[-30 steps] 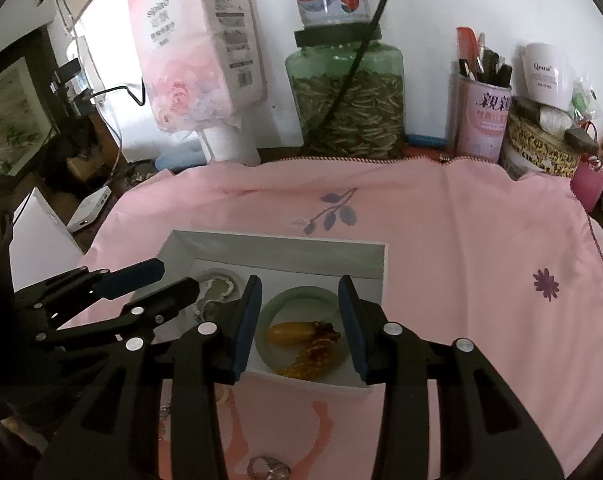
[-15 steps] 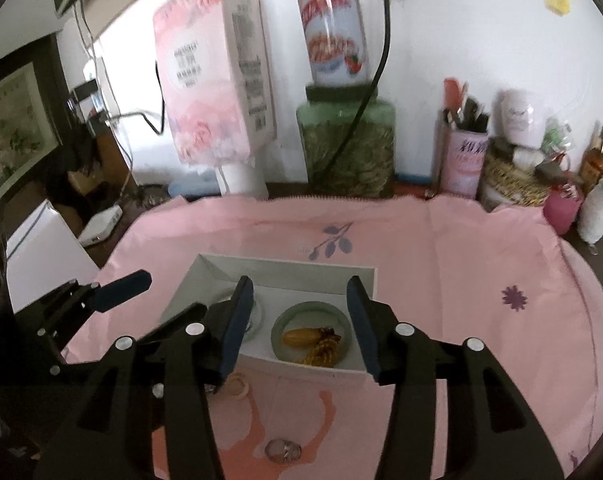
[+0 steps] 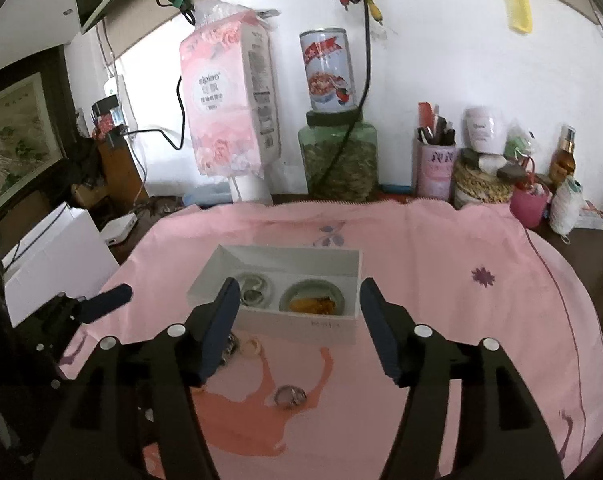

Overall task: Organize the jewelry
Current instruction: 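Withdraw the left tool from the box back over the chain and rings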

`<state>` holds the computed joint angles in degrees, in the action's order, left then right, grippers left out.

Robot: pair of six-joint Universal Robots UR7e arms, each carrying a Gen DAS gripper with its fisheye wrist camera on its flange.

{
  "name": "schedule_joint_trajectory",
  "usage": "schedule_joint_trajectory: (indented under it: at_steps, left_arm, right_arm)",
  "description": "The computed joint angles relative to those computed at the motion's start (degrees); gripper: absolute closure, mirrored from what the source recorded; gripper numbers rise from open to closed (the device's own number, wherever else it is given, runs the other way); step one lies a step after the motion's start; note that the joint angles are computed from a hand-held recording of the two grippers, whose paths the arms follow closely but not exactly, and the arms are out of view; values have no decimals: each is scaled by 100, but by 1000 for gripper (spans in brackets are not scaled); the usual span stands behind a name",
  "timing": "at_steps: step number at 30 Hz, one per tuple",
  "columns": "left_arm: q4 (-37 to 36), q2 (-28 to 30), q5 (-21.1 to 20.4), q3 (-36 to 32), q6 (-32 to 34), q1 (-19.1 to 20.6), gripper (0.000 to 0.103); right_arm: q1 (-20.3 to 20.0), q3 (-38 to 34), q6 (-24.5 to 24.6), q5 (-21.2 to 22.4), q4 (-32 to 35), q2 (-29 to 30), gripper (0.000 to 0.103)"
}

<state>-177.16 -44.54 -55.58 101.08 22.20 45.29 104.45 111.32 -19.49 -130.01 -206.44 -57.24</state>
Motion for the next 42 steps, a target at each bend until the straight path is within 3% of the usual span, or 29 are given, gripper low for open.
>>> schedule_joint_trajectory:
  at_steps: [4, 9, 13, 23, 42]
  left_arm:
    - [-64, 105, 142, -11, 58, 70, 22]
    - [648, 235, 292, -256, -228, 217, 20]
    - [973, 250, 304, -335, -398, 268, 19]
    - [1372, 268, 312, -473, -672, 332, 15]
    - [1083, 332, 600, -509, -578, 325, 14]
  right_arm:
    - [-149, 67, 110, 46, 20, 36, 42]
    - [-457, 171, 652, 170, 562, 4, 31]
    - [-605, 161, 966, 257, 1036, 2, 31]
    - [-578, 157, 917, 262, 1196, 52, 31]
    - [-405, 171, 500, -7, 921, 262, 31]
